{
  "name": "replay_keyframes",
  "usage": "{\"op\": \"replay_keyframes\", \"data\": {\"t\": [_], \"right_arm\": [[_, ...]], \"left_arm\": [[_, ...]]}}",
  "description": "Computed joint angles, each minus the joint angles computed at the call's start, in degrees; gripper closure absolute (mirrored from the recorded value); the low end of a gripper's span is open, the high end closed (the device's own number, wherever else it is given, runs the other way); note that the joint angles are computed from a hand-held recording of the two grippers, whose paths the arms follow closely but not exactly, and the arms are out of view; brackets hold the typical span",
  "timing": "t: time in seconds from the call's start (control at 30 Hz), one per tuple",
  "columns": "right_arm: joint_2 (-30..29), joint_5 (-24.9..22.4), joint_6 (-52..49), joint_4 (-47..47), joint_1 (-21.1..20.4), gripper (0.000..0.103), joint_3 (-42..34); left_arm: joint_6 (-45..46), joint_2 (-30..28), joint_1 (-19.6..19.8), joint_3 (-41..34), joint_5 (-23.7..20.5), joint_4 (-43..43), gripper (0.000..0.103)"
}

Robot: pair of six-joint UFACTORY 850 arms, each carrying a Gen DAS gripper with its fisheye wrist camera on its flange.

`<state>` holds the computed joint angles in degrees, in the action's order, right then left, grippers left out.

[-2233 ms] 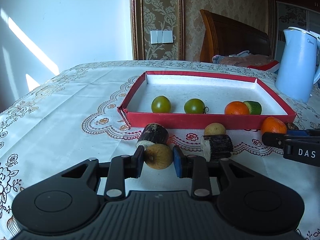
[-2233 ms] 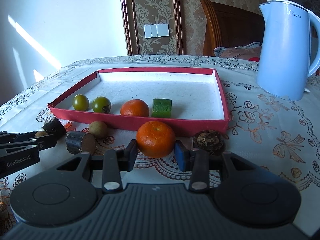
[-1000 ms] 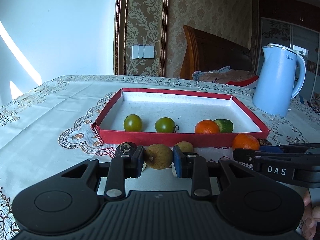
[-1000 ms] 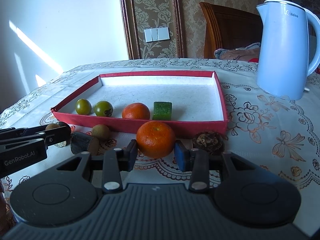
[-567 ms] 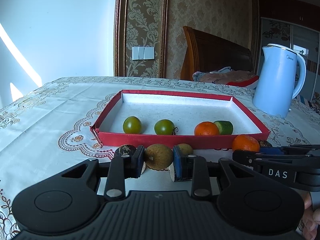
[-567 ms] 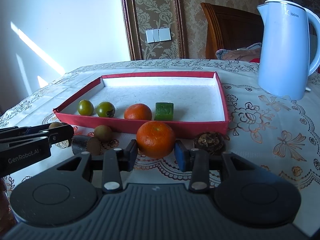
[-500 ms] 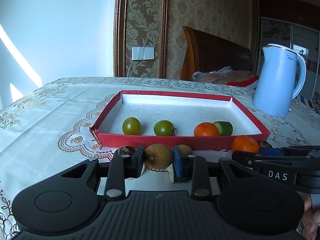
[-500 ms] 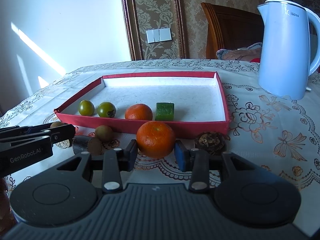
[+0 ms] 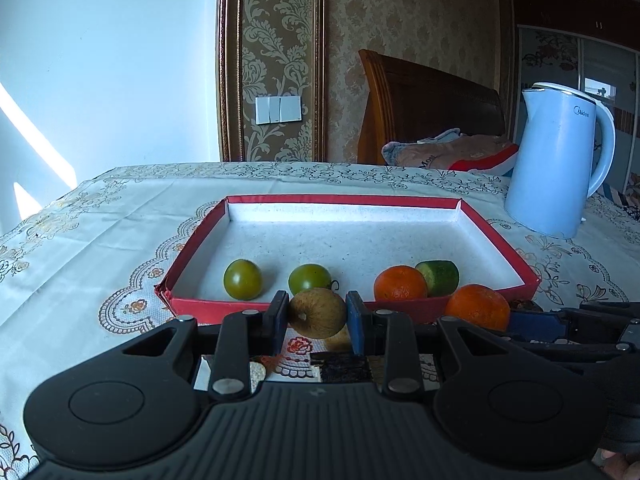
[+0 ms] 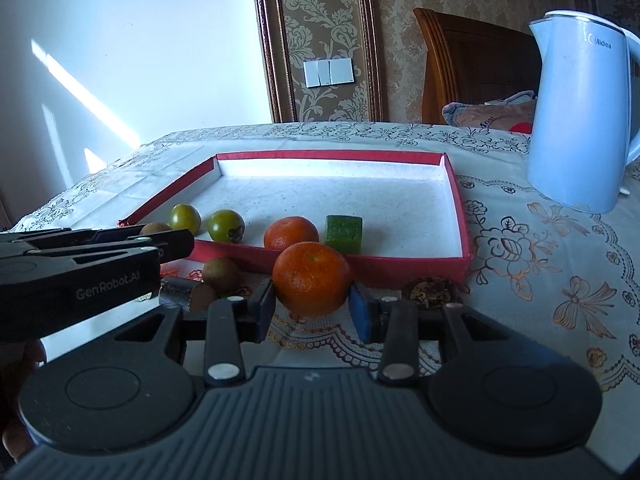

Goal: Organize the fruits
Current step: 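Carry the tangerine in the right gripper and the kiwi in the left gripper over the tray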

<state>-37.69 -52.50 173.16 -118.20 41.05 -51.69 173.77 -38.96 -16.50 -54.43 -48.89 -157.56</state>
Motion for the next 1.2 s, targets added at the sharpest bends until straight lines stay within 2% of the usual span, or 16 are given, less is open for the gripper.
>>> {"op": "replay_keyframes", "data": {"t": [0.17, 0.43, 1.0, 1.2], "right_arm": [[1.6, -0.9, -2.4, 0.6, -0.9, 0.065, 0.4], [3.5, 0.2, -3.8, 1.2, -4.6, 0.065, 1.4], [1.2, 2.7, -6.9, 2.9, -7.6, 0.065, -0.6], [0.4, 3.1, -8.4, 3.9, -7.9, 0.065, -1.4]], "left_arm": [[0.0, -0.2, -0.9, -1.6, 0.4, 0.0, 0.073], [-3.7, -2.4, -1.8, -6.9, 4.6, 0.9, 0.073], [-0.2, -6.5, -4.3, -13.3, 10.0, -4.4, 0.073], [-2.9, -7.4, -4.0, -14.4, 10.8, -0.9, 0.073]]}}
